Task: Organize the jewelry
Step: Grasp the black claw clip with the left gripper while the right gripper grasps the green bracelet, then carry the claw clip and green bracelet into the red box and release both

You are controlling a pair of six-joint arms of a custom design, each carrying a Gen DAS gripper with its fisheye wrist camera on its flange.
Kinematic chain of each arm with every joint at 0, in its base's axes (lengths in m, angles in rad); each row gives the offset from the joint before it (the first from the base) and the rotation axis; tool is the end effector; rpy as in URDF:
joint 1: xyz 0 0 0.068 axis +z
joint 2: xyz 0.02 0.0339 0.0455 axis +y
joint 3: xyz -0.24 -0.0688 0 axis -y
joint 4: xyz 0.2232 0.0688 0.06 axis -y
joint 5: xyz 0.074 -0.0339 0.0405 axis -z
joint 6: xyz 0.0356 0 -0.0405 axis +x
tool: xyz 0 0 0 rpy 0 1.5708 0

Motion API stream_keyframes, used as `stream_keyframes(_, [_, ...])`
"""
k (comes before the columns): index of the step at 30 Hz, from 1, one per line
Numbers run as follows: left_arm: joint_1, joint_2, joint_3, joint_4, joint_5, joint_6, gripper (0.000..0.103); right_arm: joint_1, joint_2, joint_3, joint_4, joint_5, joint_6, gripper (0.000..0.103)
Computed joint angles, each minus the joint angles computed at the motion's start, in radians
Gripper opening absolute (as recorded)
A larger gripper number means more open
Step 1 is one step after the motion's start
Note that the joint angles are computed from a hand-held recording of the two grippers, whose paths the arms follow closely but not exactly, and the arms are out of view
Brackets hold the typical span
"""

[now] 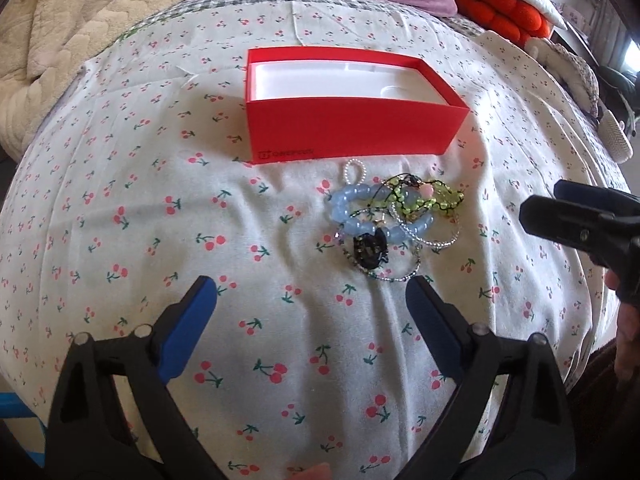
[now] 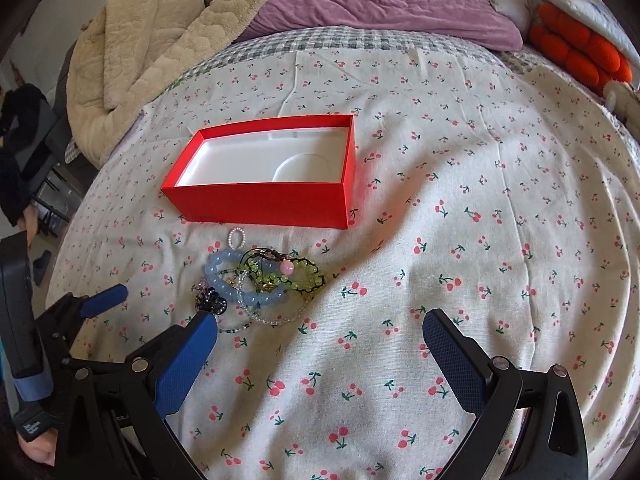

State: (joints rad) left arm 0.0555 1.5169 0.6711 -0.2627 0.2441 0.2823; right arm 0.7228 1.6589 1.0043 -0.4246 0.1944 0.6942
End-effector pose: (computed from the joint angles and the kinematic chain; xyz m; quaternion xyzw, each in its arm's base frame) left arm 0.2485 0.0052 0.1287 0.1370 0.9568 -0.0786 0.2441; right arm 0.2341 0.1973 0.1682 0.0098 0.9656 0.0861 0.2451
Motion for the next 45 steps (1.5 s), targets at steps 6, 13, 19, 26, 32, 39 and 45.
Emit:
stream_keyframes(6, [-0.01,0.062,0.03,0.004,0.114,0.035,0.057,-0.104,0.005,-0.084,0.139,-0.147,-0.01,0.076])
stream_keyframes(13, [-0.032,0.091,0.05,0.012,0.19,0.086,0.037,-0.177,0.015,-0.111,0.226,-0.254,-0.041,0.058])
stream_keyframes(19, [-0.069,0.127,0.056,0.044,0.119,0.091,0.037,-0.184,0.041,-0.091,0.244,-0.305,-0.068,0.045])
stream_keyframes(26, [-0.068,0.17,0.071,0.051,0.069,0.089,0.028,-0.196,0.096,-0.064,0.248,-0.328,-0.083,0.04])
stream_keyframes(32, [-0.028,0.147,0.072,0.025,0.117,0.081,0.026,-0.212,0.143,-0.038,0.285,-0.379,-0.094,0.028])
stream_keyframes(39, [0.021,0.092,0.069,-0.022,0.169,0.097,0.026,-0.198,0.246,0.053,0.229,-0.329,-0.12,0.028])
stream_keyframes(45, [0.035,0.092,0.08,-0.046,0.17,0.098,0.026,-0.144,0.295,0.109,0.171,-0.232,-0.179,0.019])
